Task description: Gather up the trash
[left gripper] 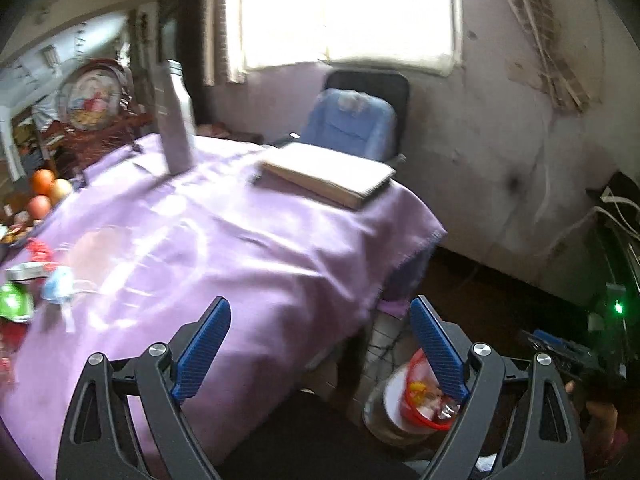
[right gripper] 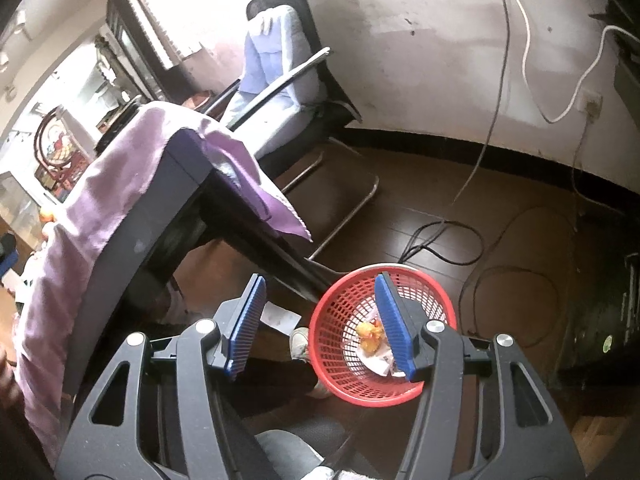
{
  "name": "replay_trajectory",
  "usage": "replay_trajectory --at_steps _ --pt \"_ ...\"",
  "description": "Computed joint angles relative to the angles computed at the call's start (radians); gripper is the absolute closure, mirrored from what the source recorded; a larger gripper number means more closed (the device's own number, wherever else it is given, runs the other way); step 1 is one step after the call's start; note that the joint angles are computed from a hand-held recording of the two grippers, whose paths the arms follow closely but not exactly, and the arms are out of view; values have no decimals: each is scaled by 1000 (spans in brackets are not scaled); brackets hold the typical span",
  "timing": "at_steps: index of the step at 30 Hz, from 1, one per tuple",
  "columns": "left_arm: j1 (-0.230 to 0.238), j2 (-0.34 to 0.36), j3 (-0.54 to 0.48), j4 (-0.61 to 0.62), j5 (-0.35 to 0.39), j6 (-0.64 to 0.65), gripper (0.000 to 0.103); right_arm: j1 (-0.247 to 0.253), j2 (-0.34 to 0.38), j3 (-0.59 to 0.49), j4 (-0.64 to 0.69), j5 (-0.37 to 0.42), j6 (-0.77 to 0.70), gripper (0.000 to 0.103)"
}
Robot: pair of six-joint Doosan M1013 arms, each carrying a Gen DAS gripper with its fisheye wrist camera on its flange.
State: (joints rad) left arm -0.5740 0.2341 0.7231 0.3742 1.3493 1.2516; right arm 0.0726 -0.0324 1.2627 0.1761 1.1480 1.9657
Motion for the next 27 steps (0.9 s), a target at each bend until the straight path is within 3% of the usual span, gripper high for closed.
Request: replay_trajectory --at_steps 6,16,27 --pt "40 -37 -12 133 25 -54 12 20 -2 -20 -12 -16 -23 46" --pt "192 -150 88 270 114 -151 10 121 44 -132 -43 -1 -90 40" --pt "454 -190 132 23 150 -153 8 284 147 -335 -62 21 -195 30"
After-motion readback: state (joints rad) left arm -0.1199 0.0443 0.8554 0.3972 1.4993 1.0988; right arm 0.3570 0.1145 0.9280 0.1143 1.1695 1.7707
